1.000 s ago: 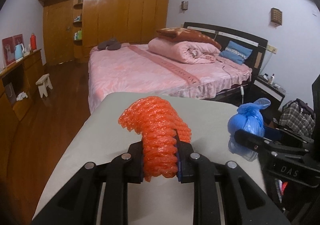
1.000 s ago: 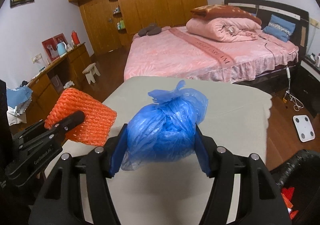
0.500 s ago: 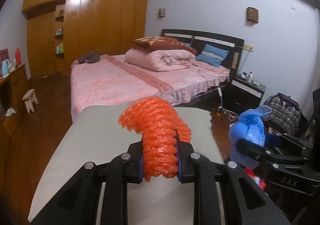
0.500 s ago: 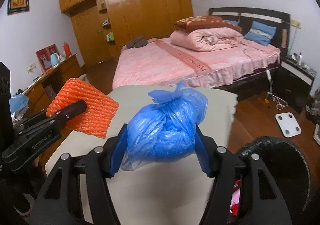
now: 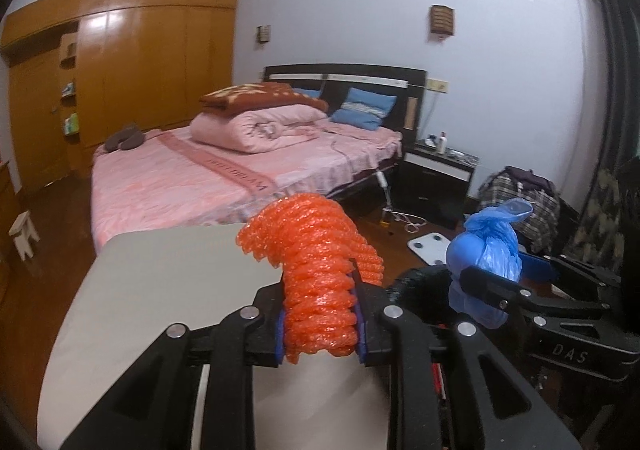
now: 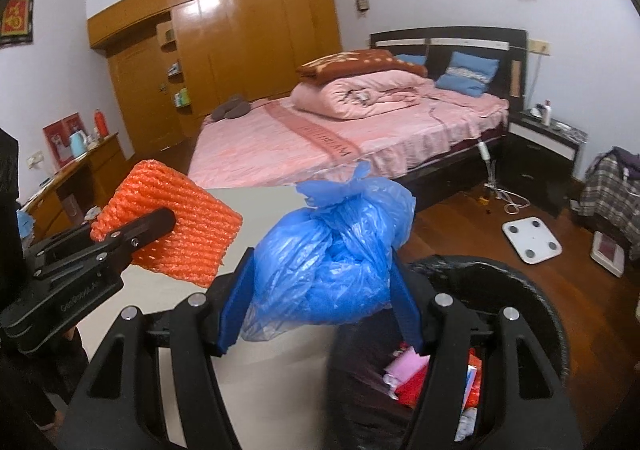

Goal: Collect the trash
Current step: 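Carry the foam mesh and blue bag over the black bin with both grippers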

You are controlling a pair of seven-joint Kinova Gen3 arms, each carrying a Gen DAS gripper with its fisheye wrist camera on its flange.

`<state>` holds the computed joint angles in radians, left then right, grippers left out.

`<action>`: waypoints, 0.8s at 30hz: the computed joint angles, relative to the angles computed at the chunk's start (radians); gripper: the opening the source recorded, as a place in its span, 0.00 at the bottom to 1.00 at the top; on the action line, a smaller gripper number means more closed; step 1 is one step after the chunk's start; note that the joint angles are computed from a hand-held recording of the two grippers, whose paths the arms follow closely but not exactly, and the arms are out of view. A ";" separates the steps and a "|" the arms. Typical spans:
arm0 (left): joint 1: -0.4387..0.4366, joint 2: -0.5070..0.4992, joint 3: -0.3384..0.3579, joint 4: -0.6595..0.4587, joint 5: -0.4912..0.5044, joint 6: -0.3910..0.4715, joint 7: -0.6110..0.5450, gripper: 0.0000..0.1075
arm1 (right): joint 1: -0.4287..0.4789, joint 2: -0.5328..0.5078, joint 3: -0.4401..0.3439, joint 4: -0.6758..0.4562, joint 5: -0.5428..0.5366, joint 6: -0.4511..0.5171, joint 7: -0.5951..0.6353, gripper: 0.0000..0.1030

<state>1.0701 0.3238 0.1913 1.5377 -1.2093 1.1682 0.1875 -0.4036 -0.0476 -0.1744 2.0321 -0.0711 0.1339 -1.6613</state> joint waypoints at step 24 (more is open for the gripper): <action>0.069 0.194 -0.138 -0.265 0.085 -0.232 -0.229 0.28 | 0.067 -0.072 0.166 0.155 -0.060 -0.040 0.088 0.60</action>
<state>1.1389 0.5176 0.0530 1.2722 -1.1243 0.9358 -0.0418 -0.3370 -0.1195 -0.0088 2.1868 -0.1313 0.0941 -1.5730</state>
